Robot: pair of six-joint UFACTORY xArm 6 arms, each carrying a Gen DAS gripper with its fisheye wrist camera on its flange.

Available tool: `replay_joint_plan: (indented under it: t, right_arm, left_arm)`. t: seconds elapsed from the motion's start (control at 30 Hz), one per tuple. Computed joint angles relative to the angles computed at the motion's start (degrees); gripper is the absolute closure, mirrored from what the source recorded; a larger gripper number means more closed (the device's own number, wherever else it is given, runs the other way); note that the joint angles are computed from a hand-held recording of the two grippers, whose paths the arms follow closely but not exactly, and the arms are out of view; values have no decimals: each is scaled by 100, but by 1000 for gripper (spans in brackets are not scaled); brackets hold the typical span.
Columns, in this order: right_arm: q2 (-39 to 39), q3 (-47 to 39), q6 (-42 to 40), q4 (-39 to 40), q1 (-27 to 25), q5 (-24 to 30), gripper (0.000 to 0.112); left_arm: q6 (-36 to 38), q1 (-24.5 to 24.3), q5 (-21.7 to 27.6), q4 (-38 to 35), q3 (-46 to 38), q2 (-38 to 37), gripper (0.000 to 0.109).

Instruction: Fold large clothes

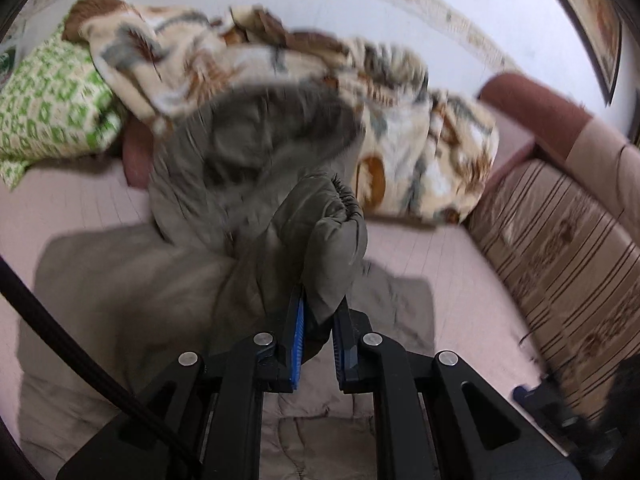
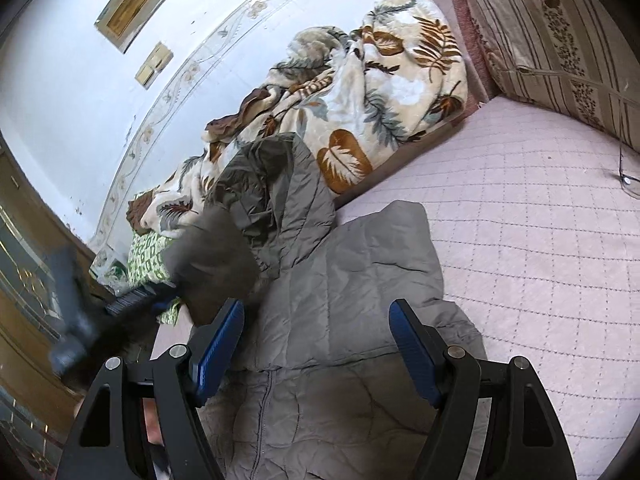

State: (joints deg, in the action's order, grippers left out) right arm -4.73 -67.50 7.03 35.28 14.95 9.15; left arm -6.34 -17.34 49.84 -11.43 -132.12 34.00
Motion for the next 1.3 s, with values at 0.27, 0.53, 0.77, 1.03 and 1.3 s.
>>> replay_joint_plan:
  t: [0.27, 0.53, 0.77, 1.03, 1.3]
  right_arm:
    - [158, -181, -75, 131, -25, 124, 33]
    - [360, -327, 660, -709, -35, 17, 33]
    - [909, -887, 1435, -2204, 71, 228, 46]
    - [1915, -2021, 2348, -4041, 223, 885, 49]
    - [2953, -3143, 2200, -4352, 286, 2027, 49]
  left_arm:
    - [305, -222, 492, 7, 315, 178, 80]
    - [1669, -1, -79, -1046, 1872, -1096, 59]
    - [876, 887, -20, 386, 1293, -846, 58]
    - [352, 1564, 4, 1047, 1420, -540, 58]
    - [592, 1695, -103, 706, 1697, -380, 56]
